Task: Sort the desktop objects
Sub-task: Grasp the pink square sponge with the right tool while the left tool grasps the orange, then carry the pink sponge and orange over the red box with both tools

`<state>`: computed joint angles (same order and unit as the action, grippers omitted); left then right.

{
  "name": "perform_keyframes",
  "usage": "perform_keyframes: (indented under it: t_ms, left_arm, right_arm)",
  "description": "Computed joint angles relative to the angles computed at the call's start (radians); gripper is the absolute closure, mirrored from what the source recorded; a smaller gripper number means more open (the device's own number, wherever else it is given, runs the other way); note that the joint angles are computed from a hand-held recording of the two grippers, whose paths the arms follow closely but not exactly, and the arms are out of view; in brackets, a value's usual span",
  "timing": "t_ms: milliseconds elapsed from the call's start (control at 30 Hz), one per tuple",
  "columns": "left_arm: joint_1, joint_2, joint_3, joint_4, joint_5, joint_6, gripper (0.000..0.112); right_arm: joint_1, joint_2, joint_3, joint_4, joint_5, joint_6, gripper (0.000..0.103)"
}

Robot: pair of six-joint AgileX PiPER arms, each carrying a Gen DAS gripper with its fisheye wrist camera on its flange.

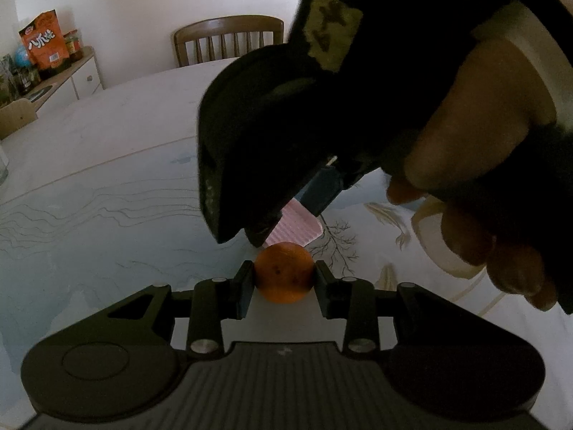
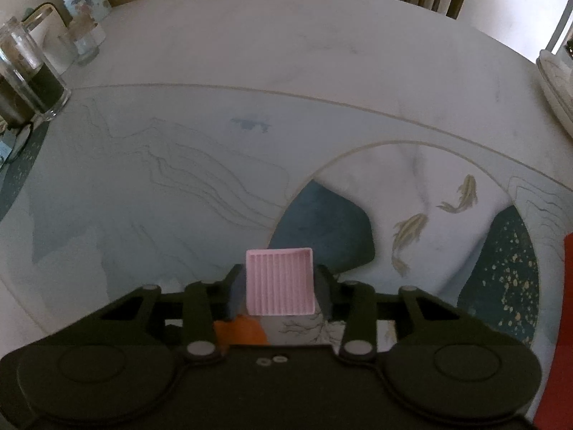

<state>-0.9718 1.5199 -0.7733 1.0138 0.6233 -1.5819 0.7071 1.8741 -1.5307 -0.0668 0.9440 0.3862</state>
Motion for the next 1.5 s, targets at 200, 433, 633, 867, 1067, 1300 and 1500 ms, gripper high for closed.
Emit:
perform_keyframes:
  t_ms: [200,433,633,867,1067,1300,1500]
  left_arm:
    - [-0.003,0.004,-0.008,-0.007,0.006,0.004,0.078]
    - [-0.006,0.008,-0.040,-0.022,0.018,0.034,0.078]
    - [-0.020,0.008,-0.102,-0.091,0.031,0.118,0.078]
    - [-0.070,0.020,-0.211,-0.159,0.080,0.194,0.078]
    - [-0.097,0.053,-0.331,-0.202,0.130,0.269,0.078]
    - [-0.132,0.123,-0.479,-0.235,0.177,0.316,0.078]
    - [-0.154,0.206,-0.629,-0.261,0.218,0.375,0.078]
  right_arm:
    - [-0.029,-0.047,0.054,0.004,-0.030,0.028,0.063]
    - [-0.091,-0.169,0.162,0.026,-0.059,0.014,0.063]
    - [-0.170,-0.290,0.256,0.084,-0.064,-0.049,0.063]
    - [-0.284,-0.398,0.319,0.171,-0.053,-0.180,0.063]
    - [-0.396,-0.509,0.363,0.258,-0.008,-0.315,0.063]
    - [-0.557,-0.611,0.398,0.365,0.057,-0.490,0.063]
    - [-0.731,-0.662,0.399,0.464,0.135,-0.657,0.063]
